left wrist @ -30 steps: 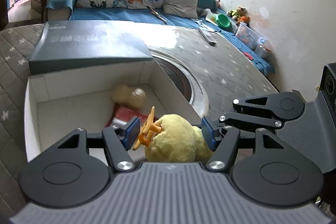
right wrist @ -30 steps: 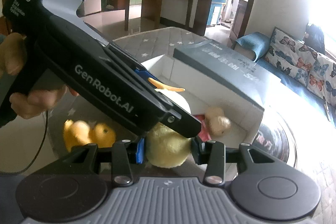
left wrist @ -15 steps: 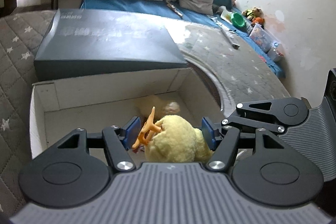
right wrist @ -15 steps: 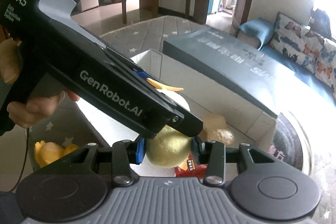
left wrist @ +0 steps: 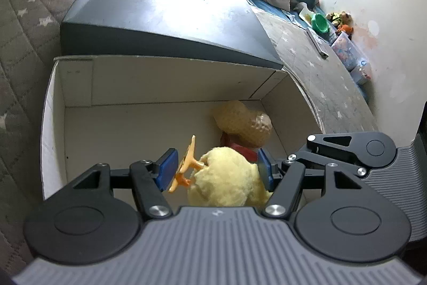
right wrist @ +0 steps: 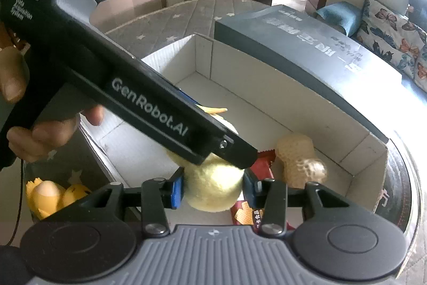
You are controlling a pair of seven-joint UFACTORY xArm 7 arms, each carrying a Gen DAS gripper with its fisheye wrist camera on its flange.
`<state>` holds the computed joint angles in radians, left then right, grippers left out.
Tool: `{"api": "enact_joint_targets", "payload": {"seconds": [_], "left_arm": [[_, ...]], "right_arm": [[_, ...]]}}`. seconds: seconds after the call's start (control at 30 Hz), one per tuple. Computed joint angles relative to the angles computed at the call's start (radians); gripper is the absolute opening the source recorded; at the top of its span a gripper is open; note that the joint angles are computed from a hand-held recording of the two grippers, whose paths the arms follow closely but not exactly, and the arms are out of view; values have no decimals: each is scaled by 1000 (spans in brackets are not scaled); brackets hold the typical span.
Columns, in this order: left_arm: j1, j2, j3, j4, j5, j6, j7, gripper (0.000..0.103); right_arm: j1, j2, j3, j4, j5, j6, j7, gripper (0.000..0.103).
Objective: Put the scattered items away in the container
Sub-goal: 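Lower the chick into the box and open the left gripper, then withdraw the left gripper and move it to the orange rubber duck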
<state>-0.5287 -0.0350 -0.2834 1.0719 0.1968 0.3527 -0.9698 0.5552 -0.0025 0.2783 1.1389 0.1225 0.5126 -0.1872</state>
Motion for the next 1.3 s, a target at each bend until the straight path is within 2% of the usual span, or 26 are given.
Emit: {"api": "enact_joint_targets", "payload": {"seconds": [0.2,0.27,0.4,0.5,0.93,1.3], "left_arm": [[2,-6,3,-27,-43,-37,11,64],[5,-6,1,-24,-20,-28,-10,64],[10,-16,1,-32,0,-19,-38,64],[14,-28,-3,-41,7,-11,-47,64],[28,-89,-30,-70,64,28,-114,64],[54,-203,-95,-120,132,57,-178,65]], "right_arm": [[2,-6,1,-4,-18,8,5,46],[3,-14,2,-13,-27,4,10,54],[3,-23,1,-24,-31,-6,21,56],[3,-39,1,-38,-34,-17,26,61],[1,-123,0,-105,-60,-43,55,63],[0,-225,7,-181,-87,-65,87,65]]}}
